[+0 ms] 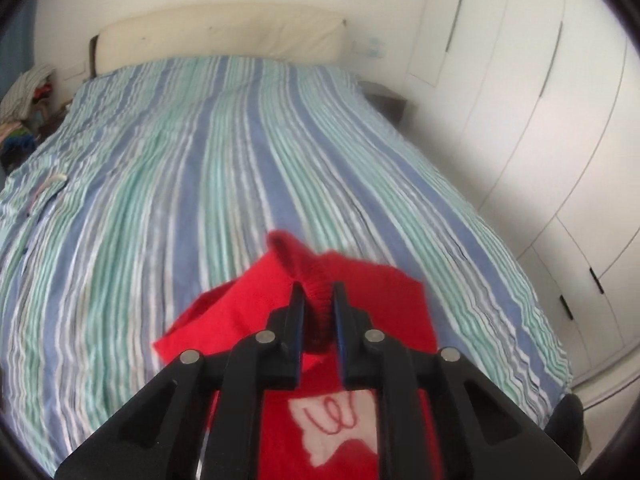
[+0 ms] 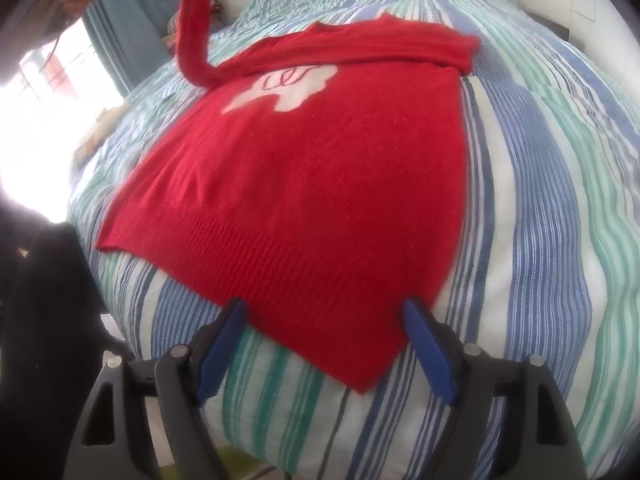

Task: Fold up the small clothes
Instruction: 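Grasp the outstretched red sleeve cuff with the left gripper and lift it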

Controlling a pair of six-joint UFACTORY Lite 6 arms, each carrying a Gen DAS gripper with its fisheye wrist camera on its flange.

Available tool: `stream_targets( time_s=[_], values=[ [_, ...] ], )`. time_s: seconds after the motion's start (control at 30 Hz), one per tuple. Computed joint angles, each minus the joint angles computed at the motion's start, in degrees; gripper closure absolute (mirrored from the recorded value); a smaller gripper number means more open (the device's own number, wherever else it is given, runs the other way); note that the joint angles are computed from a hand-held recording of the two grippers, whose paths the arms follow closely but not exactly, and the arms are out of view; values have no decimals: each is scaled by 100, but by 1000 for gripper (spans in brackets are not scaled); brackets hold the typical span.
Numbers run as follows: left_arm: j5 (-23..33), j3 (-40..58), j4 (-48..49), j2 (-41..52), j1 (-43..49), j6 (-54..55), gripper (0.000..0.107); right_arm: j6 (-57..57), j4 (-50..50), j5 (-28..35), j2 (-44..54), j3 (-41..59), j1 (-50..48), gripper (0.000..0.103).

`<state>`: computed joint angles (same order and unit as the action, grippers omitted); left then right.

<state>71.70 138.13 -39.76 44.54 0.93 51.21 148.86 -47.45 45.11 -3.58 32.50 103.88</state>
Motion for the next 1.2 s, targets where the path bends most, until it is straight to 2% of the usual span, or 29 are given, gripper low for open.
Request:
stream_targets(
  time_s=[0.03, 0.07, 0.1, 0.17, 0.23, 0.33, 0.5, 0.57, 0.63, 0.77, 0.8, 0.83, 0.87, 0.93, 1.03, 1.1, 1.2],
  values=[
    [-208, -362, 204, -125, -282, -26, 42, -10, 8, -1, 10, 12, -2, 24],
    [-619, -962, 388, -392, -487, -31, 30, -13, 16, 4, 18, 25, 5, 24],
    [-966, -1472, 368, -596, -533, 101, 26, -9, 20, 12, 15, 29, 15, 24],
    [-1164, -1772, 158, -536, -359, 346, 27, 52, 17, 40, 7, 33, 67, 24],
    [-1118, -1471, 133, -96, -22, 300, 27, 158, -4, 69, -17, 18, 146, 24],
    [-1419, -1523, 177, 244, 535, 381, 28, 310, -78, 46, -73, -49, 191, 24],
    [-2034, -2756, -76, 253, 1478, 1993, 30, 364, -164, -34, -94, -95, 129, 24],
    [-2519, -3484, 34, 132, 1485, 2648, 33, 300, -140, -36, -46, -52, 112, 24],
    [-3235, -4211, -33, -21, 1283, 3160, 35, 238, -136, -70, -9, -42, 70, 24],
    [-4576, -4651, -1113, 106, 863, 3642, 42, 96, -105, -116, 52, -10, -14, 24],
    [-4591, -4435, -1346, 292, 868, 3576, 53, 61, -87, -113, 83, 17, -23, 24],
    [-4431, -4216, -1458, 481, 896, 3467, 92, 16, -64, -111, 119, 51, -36, 24],
    [-4432, -4067, -1479, 653, 933, 3355, 100, -38, -38, -111, 158, 87, -54, 24],
    [-4706, -4374, -2108, 580, 1042, 3851, 103, -192, 33, -110, 248, 171, -101, 24],
    [-4644, -4795, -2888, 429, 1239, 4815, 103, -352, 99, -111, 332, 242, -132, 23],
    [-4575, -4867, -2973, 382, 1269, 4966, 103, -316, 62, -144, 337, 206, -119, 22],
    [-4214, -4720, -2392, 430, 1426, 4481, 96, -361, 29, -192, 346, 192, -142, 20]
  ],
)
